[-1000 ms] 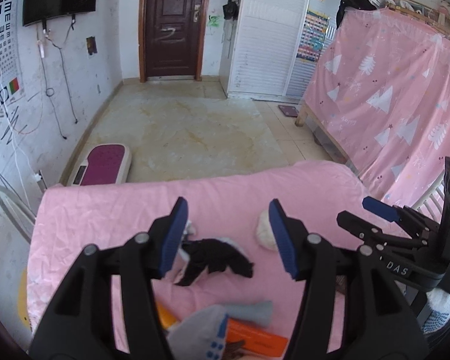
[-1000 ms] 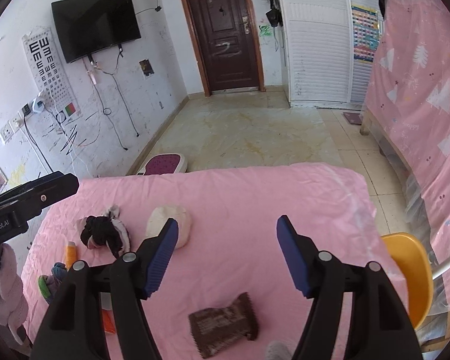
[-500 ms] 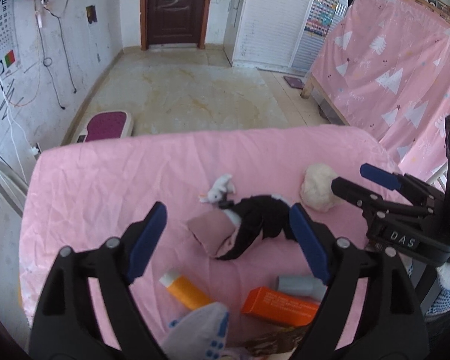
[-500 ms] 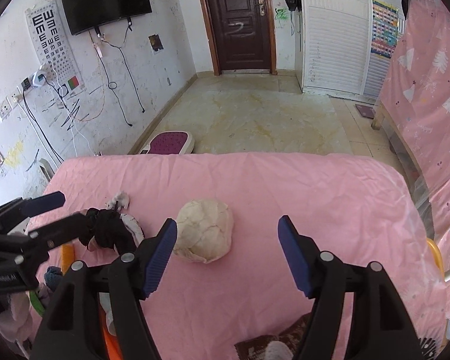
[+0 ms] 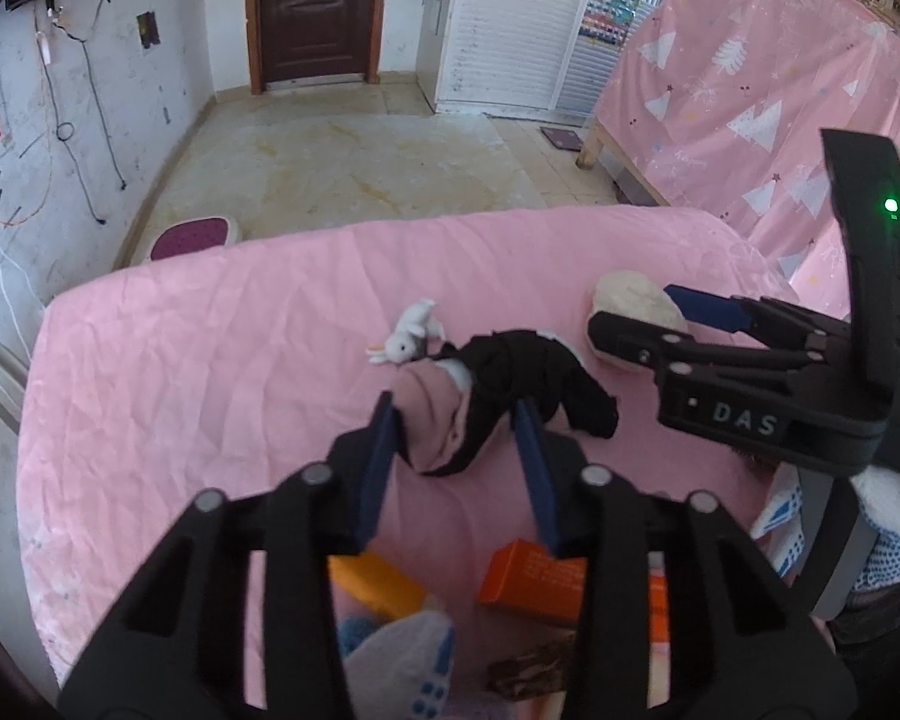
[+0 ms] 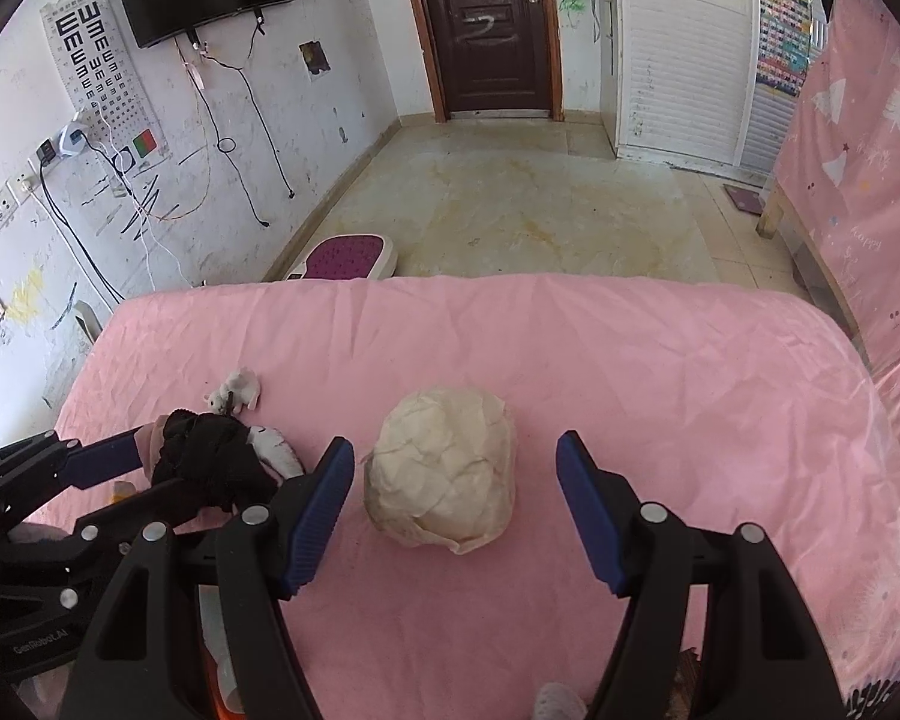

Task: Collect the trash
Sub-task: 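Grasp the black glove with the left tool while the right tool grasps the crumpled white paper ball, then carry the black glove and paper ball over the orange bucket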

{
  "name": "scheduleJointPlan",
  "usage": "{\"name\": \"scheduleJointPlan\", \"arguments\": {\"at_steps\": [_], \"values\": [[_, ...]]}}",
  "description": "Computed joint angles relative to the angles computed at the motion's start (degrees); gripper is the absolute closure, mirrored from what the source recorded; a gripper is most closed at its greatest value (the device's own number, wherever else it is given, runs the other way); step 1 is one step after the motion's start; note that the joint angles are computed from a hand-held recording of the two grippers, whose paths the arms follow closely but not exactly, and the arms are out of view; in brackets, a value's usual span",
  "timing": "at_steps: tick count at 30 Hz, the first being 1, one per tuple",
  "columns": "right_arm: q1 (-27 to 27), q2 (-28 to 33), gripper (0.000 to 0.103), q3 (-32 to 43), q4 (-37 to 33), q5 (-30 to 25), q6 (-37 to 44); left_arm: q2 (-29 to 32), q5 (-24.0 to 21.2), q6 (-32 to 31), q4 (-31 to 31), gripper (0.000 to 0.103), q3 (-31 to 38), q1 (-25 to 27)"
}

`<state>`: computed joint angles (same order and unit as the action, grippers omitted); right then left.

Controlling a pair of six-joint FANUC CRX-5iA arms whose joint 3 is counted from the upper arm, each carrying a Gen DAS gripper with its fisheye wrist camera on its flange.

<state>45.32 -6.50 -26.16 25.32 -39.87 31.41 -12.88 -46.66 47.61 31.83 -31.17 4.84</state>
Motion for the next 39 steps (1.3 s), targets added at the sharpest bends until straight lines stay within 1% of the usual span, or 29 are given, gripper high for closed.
{"name": "scheduleJointPlan", "arguments": {"at_steps": [2,3,4,5,6,11,14,19,25,30,33,35,39], "values": [[0.09,0.13,0.044,0.18,-1.16,-0.26,0.13,-0.40,0.08,-0.30,0.01,0.072,-0.26,-0.09],[0.08,-0.17,0.048,-0.30,-0.55,0.06,-0.45,-0.94,0.08,-1.17,0.26,0.074,-0.89,0.38],[0.06,-0.37,0.060,-0.42,-0.72,0.10,-0.21,-1.27,0.30,-1.35,0.17,0.075,-1.21,0.33],[0.05,-0.58,0.061,-0.38,-1.19,0.10,0.31,-1.53,0.37,-1.33,0.13,0.077,-1.41,0.38],[0.08,-0.74,0.061,-0.59,-1.00,0.20,0.13,-1.84,0.58,-1.04,-0.02,0.088,-1.56,0.25],[0.92,-4.14,0.062,-4.11,4.21,1.57,-4.97,-3.91,1.99,-2.12,0.99,0.089,-3.29,-0.28],[0.97,-6.95,0.062,-5.90,5.75,2.25,-6.45,-4.49,2.07,-1.79,1.21,0.089,-3.35,-0.58],[1.34,-12.05,0.062,-9.04,9.53,1.79,-10.01,-6.56,3.02,-1.97,2.50,0.089,-3.43,-1.03],[0.54,-19.46,0.062,-13.08,13.43,0.89,-13.13,-8.65,3.85,-1.75,4.03,0.089,-2.37,-2.25],[-1.53,-25.75,0.062,-16.32,14.96,-0.01,-14.28,-9.03,6.47,1.70,3.14,0.089,-0.28,-6.34],[-3.83,-29.35,0.062,-18.11,14.80,-0.57,-13.95,-8.55,8.12,4.31,1.39,0.089,1.21,-9.44],[-5.90,-31.55,0.062,-19.01,13.65,-0.64,-12.62,-7.85,8.78,6.26,-0.11,0.089,2.48,-11.67],[-11.67,-35.79,0.062,-20.56,9.37,0.18,-8.48,-5.71,9.91,10.91,-4.26,0.089,5.41,-16.82]]}}
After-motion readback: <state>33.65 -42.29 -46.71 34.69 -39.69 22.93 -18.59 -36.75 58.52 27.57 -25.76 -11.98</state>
